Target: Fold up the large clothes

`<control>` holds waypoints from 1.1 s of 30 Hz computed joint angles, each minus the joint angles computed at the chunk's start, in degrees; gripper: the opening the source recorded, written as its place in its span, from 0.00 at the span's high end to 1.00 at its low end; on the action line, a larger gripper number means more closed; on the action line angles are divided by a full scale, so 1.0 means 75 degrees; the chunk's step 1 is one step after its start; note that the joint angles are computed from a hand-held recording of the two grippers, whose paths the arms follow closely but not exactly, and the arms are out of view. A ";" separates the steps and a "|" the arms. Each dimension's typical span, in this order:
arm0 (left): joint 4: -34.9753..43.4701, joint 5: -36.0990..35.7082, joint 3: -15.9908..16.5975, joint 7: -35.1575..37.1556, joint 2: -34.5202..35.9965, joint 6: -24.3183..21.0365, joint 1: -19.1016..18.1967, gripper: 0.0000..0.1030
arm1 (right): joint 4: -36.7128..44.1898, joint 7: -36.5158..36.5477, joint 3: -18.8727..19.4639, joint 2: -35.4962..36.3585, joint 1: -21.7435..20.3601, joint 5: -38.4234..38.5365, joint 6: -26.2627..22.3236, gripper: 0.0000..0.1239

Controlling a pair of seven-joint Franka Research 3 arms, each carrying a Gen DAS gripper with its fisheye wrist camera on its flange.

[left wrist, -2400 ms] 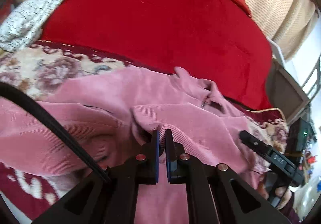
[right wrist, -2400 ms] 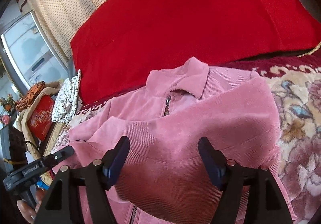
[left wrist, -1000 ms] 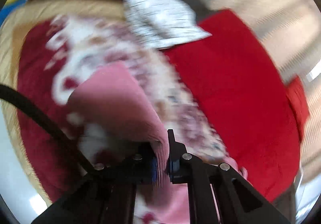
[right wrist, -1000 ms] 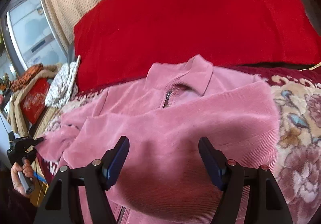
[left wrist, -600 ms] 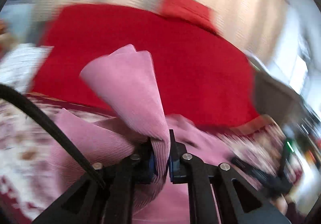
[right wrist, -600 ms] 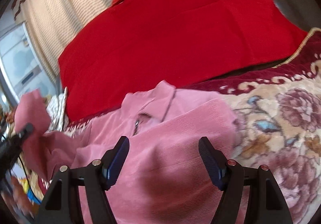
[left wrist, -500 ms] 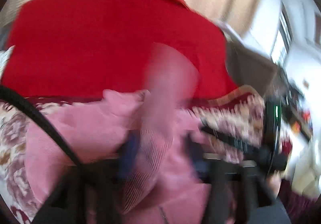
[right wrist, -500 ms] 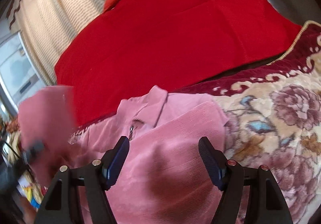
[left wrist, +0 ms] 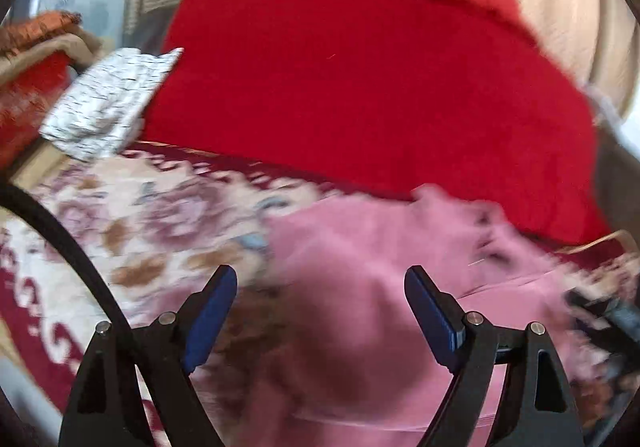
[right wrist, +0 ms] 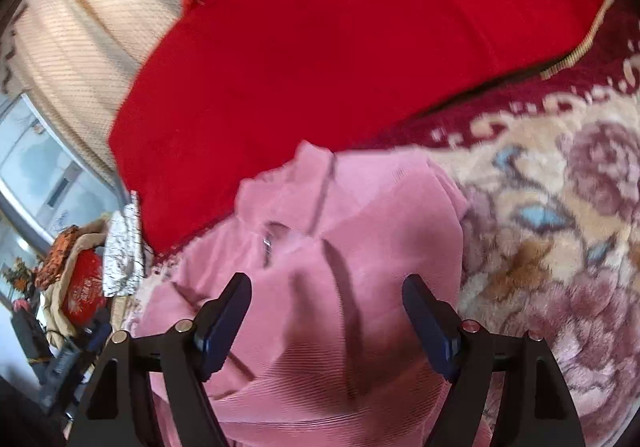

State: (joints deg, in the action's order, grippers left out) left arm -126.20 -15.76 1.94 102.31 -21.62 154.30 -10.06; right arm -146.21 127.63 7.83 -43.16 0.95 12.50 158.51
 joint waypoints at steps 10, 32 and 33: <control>-0.0882 0.1955 -0.0562 -0.1176 -0.0739 0.1589 0.0525 0.16 | 0.0529 -0.0954 0.0099 0.0657 0.0553 -0.0113 -0.0313 0.57; -0.0822 0.4074 -0.0859 -0.3638 -0.0998 0.1907 0.1460 0.16 | 0.0622 0.0030 0.0740 0.0654 -0.0179 -0.1863 -0.0560 0.78; -0.0821 0.4103 -0.0846 -0.3663 -0.1000 0.1899 0.1456 0.16 | 0.0614 0.0051 0.0760 0.0646 -0.0194 -0.1892 -0.0503 0.79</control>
State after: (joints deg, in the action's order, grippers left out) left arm -132.35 15.01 -4.41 74.84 -29.12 168.54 0.86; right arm -141.60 128.01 13.53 -38.32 -0.50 -1.70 154.74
